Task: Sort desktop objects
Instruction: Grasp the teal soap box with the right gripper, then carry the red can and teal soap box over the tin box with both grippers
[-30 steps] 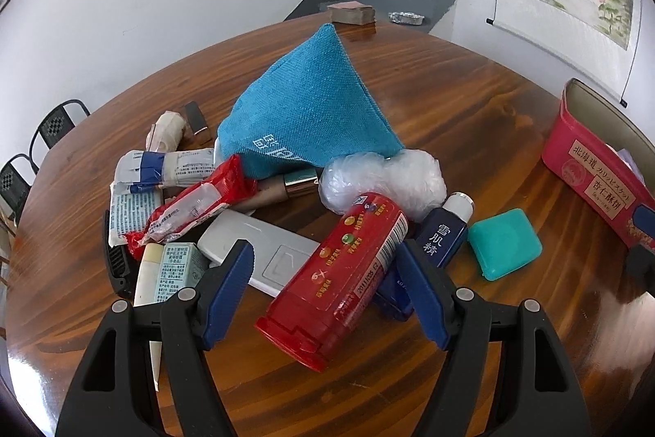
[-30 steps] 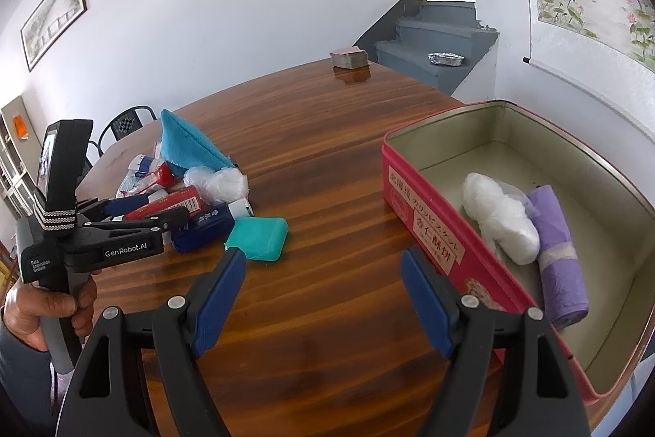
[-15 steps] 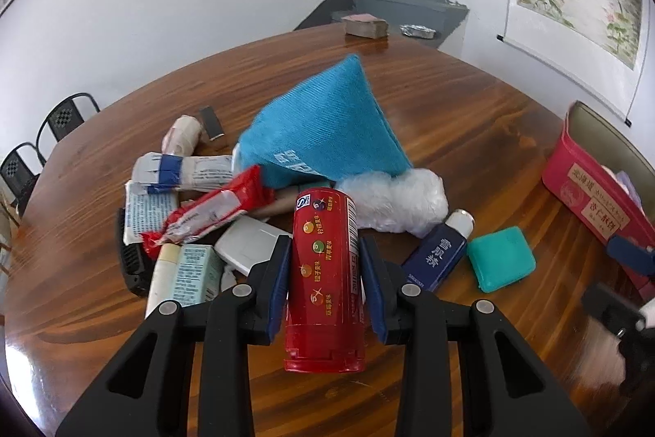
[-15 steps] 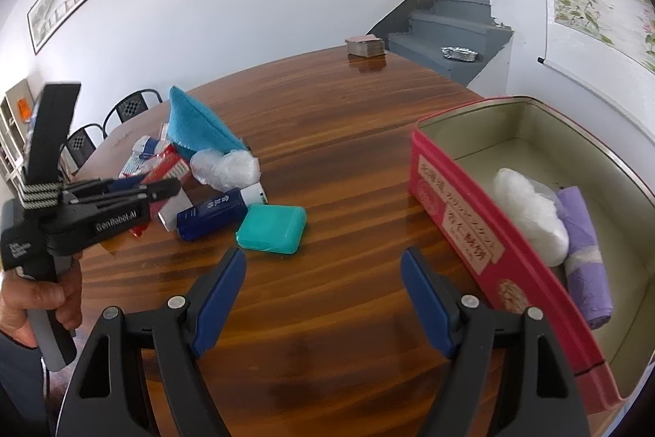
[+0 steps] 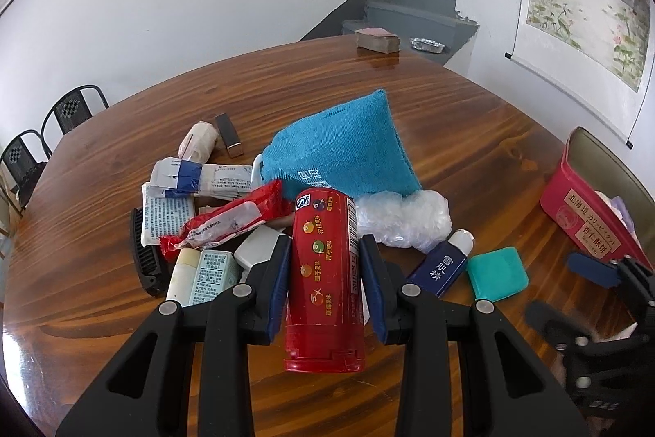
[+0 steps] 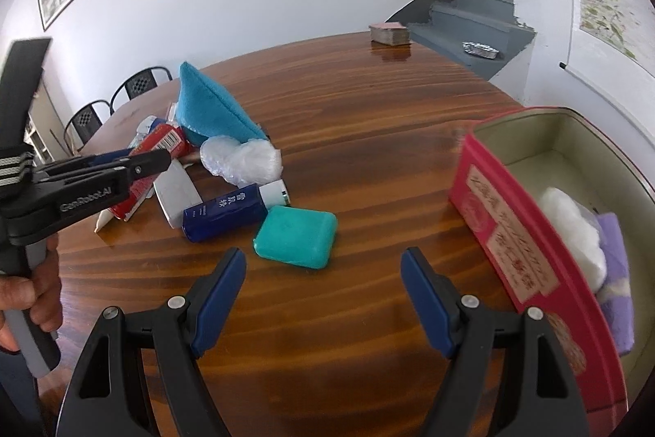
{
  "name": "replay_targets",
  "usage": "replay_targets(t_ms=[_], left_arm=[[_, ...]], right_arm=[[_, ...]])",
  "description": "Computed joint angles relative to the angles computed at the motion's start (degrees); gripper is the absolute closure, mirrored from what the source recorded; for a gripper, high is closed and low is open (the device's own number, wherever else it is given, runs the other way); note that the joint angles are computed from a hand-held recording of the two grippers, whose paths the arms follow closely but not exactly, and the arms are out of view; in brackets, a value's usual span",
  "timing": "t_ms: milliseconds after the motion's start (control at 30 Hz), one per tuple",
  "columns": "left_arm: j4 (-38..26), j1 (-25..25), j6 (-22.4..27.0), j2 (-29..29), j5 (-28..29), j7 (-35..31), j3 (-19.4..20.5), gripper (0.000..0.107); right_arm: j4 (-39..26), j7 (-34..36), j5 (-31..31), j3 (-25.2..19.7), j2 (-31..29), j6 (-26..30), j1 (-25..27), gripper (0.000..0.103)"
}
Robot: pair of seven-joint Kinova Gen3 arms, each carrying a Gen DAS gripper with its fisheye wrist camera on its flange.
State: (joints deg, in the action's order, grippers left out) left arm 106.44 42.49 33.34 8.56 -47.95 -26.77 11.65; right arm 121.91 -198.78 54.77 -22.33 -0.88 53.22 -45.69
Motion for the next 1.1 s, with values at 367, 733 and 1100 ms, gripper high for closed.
replay_targets(t_ms=[367, 733, 1100], left_arm=[[0.29, -0.8, -0.6, -1.29, -0.14, 0.66, 0.45, 0.071], [0.54, -0.73, -0.59, -2.0, -1.26, 2.0, 1.43, 0.071], [0.32, -0.01, -0.13, -1.91, -2.3, 3.0, 2.04, 0.071]], right_arm=[[-8.14, 14.13, -4.58, 4.86, 7.62, 1.5, -0.15, 0.021], [-8.28, 19.08, -7.79, 7.23, 7.72, -1.05, -0.28, 0.036], [-5.19, 9.45, -2.4, 4.13, 4.5, 2.94, -3.12, 0.042]])
